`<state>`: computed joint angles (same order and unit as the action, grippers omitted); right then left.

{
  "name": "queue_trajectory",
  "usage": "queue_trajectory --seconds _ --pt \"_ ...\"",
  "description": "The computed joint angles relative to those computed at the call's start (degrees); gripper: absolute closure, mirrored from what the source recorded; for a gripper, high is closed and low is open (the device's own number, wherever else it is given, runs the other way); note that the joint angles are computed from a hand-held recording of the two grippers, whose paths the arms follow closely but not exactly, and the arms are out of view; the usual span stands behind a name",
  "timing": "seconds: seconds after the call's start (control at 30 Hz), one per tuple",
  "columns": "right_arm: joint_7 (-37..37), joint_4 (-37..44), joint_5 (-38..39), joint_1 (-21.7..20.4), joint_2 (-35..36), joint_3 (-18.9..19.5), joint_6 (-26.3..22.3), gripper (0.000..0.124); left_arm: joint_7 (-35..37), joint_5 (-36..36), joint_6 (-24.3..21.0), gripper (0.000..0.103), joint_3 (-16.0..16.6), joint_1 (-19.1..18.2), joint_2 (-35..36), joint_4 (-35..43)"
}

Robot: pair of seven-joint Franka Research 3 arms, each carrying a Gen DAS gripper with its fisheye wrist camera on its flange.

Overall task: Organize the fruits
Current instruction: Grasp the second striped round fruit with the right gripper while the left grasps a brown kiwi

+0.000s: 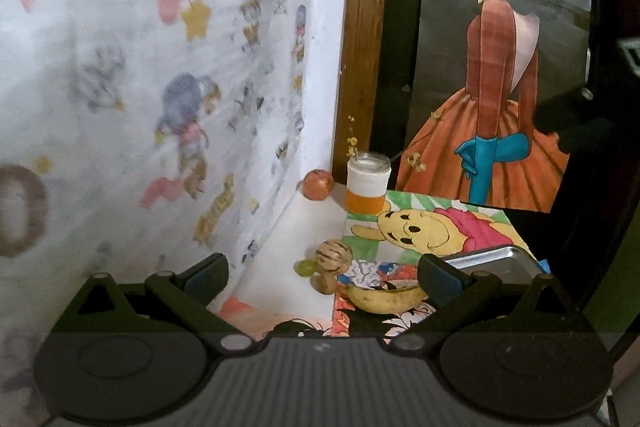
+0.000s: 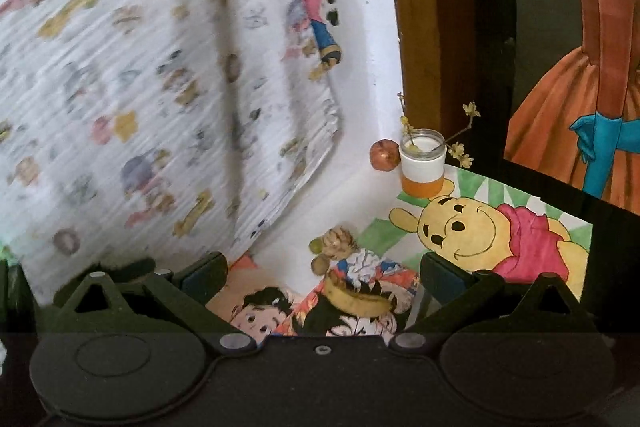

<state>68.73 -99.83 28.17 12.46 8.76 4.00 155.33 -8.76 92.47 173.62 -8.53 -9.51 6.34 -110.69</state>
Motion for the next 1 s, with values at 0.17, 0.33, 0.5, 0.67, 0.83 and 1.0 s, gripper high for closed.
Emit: queue_trajectory --seconds 0.17,0.33,0.5,0.67,0.83,1.0 --pt "-1.19 6.36 4.13 -1.57 7.64 0.92 0.15 0.021 7.55 -6.81 -0.39 0.0 0.42 -0.58 4.19 2.15" --pt "1.81 15.6 3.99 -2.75 16.71 1.35 -3.9 0.022 15.92 -16.14 -0.19 0.0 2.15 -2.02 9.0 5.24" --pt "4.76 25.57 2.24 -3.45 25.23 1.94 -8.13 0.022 24.03 -25.75 0.3 0.0 3.03 -2.56 14.12 8.92" --pt "7.56 34.37 0.56 -3.9 32.33 2.35 -11.84 0.022 30.04 -31.96 1.44 0.0 4.29 -3.46 18.01 11.94" --pt "10.37 43.22 -1.28 -3.97 39.09 2.58 -16.23 0.022 37.07 -39.06 2.41 0.0 3.95 -3.47 20.65 13.42" --pt "12.77 52.54 -2.97 -3.75 45.39 2.94 -20.67 0.022 42.71 -44.42 3.24 0.0 4.0 -4.07 22.58 14.51"
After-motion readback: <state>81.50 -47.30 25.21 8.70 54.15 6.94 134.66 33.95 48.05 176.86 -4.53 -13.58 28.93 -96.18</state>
